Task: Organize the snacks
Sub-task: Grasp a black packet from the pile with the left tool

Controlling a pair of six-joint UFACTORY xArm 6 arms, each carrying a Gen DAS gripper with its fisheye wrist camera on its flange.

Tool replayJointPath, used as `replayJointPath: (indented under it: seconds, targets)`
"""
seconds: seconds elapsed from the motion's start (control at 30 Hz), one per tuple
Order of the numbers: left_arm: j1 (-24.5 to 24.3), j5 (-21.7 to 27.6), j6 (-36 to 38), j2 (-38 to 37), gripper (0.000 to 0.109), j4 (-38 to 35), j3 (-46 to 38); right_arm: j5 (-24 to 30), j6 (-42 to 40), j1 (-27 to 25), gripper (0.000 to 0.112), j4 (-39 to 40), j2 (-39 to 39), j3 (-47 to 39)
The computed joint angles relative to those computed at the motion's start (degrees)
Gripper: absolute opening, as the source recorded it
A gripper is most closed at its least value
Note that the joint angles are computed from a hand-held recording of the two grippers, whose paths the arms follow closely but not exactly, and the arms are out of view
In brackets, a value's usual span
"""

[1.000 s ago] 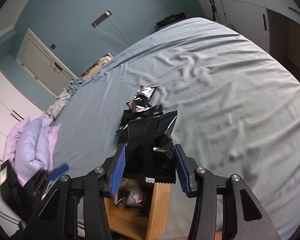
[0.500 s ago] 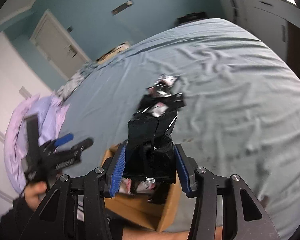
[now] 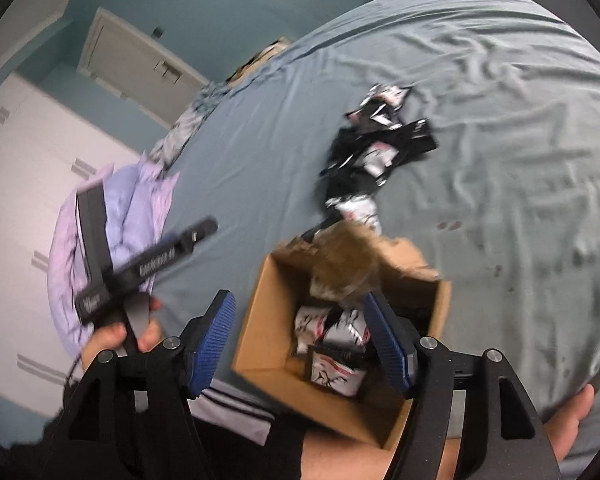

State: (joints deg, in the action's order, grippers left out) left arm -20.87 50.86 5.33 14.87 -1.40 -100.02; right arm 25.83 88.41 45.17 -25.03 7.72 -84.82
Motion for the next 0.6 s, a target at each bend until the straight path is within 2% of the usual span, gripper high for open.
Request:
replayJointPath:
  seconds: [0.1,0.2,0.33,0.47,0.53,0.6]
  targets:
    - [-0.2,1.3,0.4,0.2,0.090,0.5,-0.4,4.7,5.0,0.2,0.067,-2.6,-1.1,0.2]
    - [0.2,1.6,0.3,0.4,0.091,-1.0,-1.0,5.0,8.3,0.1,0.067,-3.6,-1.8,0.9]
    - [0.9,5.4,-0.5,2.7,0.091,-2.7,-4.4,6.2,12.0,1.0,0.067,-5.7,-2.3,1.1]
    - [1.1,9.2,0.5,4.5,0.090,-4.5,-6.9,8.1,9.9,1.6,0.067,-3.8,-2.0,0.1]
    - [1.4,12.0,2.1,6.1,0.090,-7.6,-9.5,8.4,8.8,1.6,0.067,-3.4,-1.8,-0.5]
    - [2.7,17.1,2.5,9.9,0.090,-13.1,-15.3,8.6,8.3,1.4,0.067,-3.7,-1.6,-0.9]
